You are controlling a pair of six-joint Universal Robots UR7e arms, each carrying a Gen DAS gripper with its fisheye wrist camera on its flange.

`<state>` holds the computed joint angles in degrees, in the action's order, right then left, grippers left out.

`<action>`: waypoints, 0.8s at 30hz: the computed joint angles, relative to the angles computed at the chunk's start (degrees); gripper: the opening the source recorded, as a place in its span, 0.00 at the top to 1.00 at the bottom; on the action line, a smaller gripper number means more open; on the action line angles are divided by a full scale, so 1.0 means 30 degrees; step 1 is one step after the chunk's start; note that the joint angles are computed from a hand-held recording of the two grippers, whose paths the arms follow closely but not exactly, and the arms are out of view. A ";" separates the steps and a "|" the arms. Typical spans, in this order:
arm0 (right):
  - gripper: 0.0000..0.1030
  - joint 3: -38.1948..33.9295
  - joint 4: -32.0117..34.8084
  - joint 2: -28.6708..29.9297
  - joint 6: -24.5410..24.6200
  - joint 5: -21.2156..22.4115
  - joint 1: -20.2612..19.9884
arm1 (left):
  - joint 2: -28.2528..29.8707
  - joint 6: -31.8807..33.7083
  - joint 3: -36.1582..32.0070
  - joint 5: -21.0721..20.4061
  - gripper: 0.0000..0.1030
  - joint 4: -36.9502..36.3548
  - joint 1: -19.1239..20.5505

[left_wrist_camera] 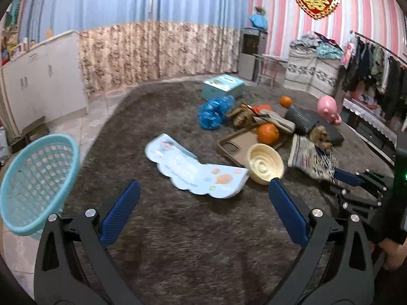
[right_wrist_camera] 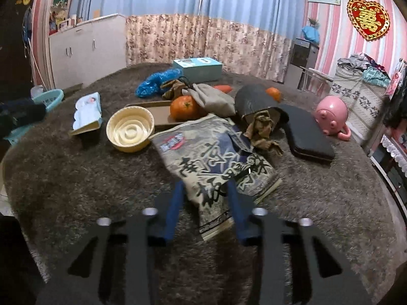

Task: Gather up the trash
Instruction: 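Reach the right tool to the printed snack bag and close on it, then carry the snack bag with the right tool and drop it into the blue basket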

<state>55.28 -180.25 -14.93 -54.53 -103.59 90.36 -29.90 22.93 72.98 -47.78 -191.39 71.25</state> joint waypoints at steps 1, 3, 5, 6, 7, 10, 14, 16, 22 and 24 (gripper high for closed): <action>0.73 0.0040 -0.0171 -0.0087 0.0006 0.0087 -0.0035 | 0.0091 -0.0094 -0.0179 -0.0179 0.05 0.0295 0.0030; 0.77 0.0117 -0.0328 -0.0360 0.0384 0.0165 -0.0124 | 0.0347 -0.0121 -0.0686 -0.0650 0.05 0.0972 0.0111; 0.77 0.0048 -0.0344 -0.0530 0.0821 0.0212 -0.0231 | 0.0710 0.0001 -0.1337 -0.0700 0.06 0.1648 0.0140; 0.77 0.0046 -0.0477 -0.0637 0.1074 0.0171 -0.0293 | 0.0888 0.0121 -0.1651 -0.0693 0.08 0.1962 0.0151; 0.77 0.0042 -0.0555 -0.0737 0.1261 0.0115 -0.0356 | 0.1051 0.0243 -0.1956 -0.0713 0.10 0.2304 0.0170; 0.77 -0.0075 -0.0567 -0.0913 0.1637 -0.0073 -0.0511 | 0.1489 0.0395 -0.2869 -0.0857 0.20 0.3527 0.0280; 0.77 -0.0222 -0.0365 -0.1015 0.2080 -0.0302 -0.0607 | 0.2045 -0.0069 -0.4283 -0.0781 0.48 0.5914 0.0512; 0.77 -0.0238 -0.0327 -0.1051 0.2120 -0.0271 -0.0597 | 0.1985 -0.0485 -0.4308 -0.0940 0.60 0.6456 0.0587; 0.78 0.0120 -0.0424 -0.1344 0.2008 0.0067 -0.0417 | 0.1430 -0.1218 -0.3737 -0.1611 0.90 0.6209 0.0709; 0.78 0.0283 -0.0668 -0.1431 0.1827 0.0165 -0.0326 | 0.1227 -0.1240 -0.3433 -0.1717 0.97 0.5958 0.0632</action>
<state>56.13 -182.25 -19.23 -49.05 -103.10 89.39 -26.22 19.21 62.69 -52.93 -173.52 73.14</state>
